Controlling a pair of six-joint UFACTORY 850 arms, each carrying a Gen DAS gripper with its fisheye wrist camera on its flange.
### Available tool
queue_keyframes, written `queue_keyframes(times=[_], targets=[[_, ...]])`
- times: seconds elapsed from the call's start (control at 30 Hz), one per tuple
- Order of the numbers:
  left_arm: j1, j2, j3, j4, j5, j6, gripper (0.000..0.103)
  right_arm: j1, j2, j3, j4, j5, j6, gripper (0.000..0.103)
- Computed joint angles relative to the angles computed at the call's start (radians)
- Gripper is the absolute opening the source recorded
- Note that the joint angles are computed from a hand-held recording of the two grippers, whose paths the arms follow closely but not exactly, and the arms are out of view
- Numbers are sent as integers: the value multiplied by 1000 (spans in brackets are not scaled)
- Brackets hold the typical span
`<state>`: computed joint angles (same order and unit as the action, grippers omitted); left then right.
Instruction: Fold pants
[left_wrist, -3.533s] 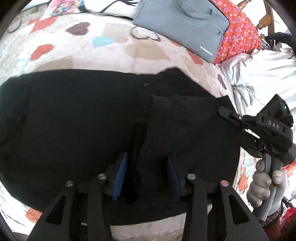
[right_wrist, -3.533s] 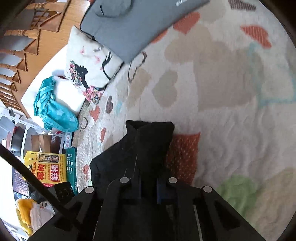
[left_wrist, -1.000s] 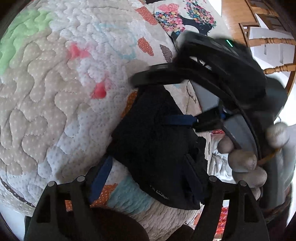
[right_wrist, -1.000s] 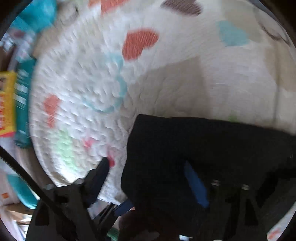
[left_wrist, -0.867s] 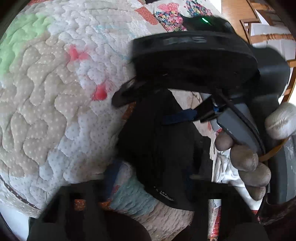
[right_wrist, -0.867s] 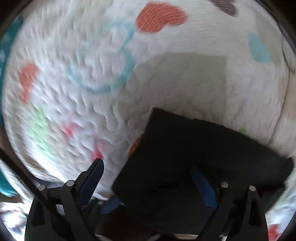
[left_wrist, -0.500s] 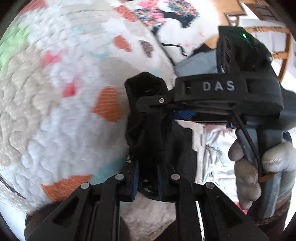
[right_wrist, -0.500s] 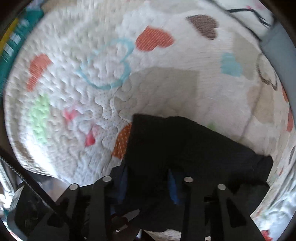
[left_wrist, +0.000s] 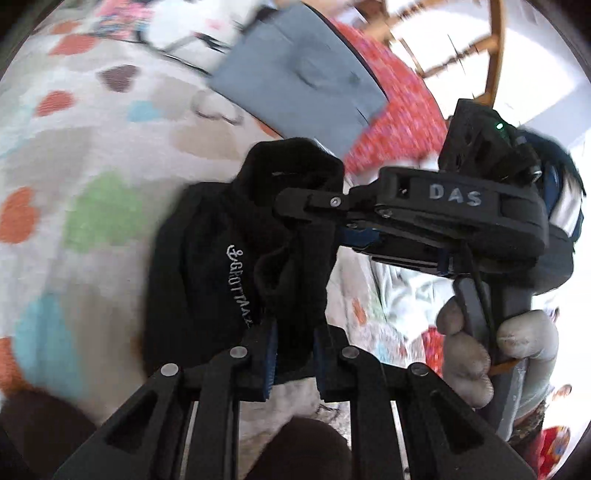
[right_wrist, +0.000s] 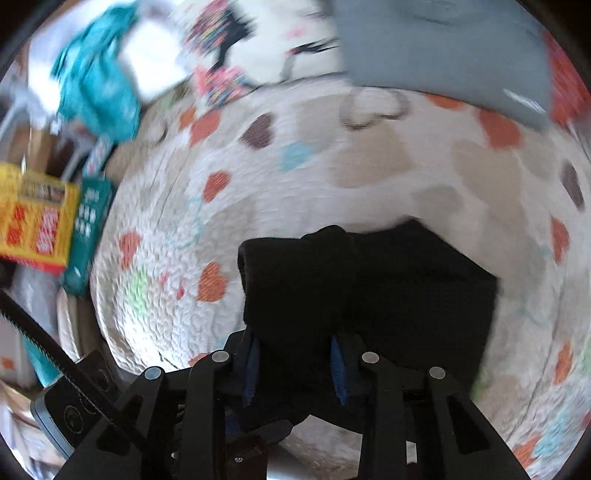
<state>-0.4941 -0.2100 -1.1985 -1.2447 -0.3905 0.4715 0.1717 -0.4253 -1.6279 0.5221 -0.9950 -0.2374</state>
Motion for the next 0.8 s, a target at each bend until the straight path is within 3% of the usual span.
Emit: queue_keyframes(times=[0.17, 0.37, 0.53, 0.7, 0.8], targets=[[-41, -54, -65, 86, -61, -28, 18, -148, 55, 153, 155, 24, -104, 32], [-2, 8, 1, 47, -147, 23, 19, -210, 36, 253, 187, 87, -123, 32], [9, 21, -3, 192, -96, -131, 27, -291, 65, 334, 308, 119, -182, 57], [-3, -51, -75, 197, -94, -126, 27, -355, 189, 430, 415, 255, -207, 59], [-18, -104, -121, 170, -115, -87, 27, -376, 214, 457, 658, 148, -387, 59]])
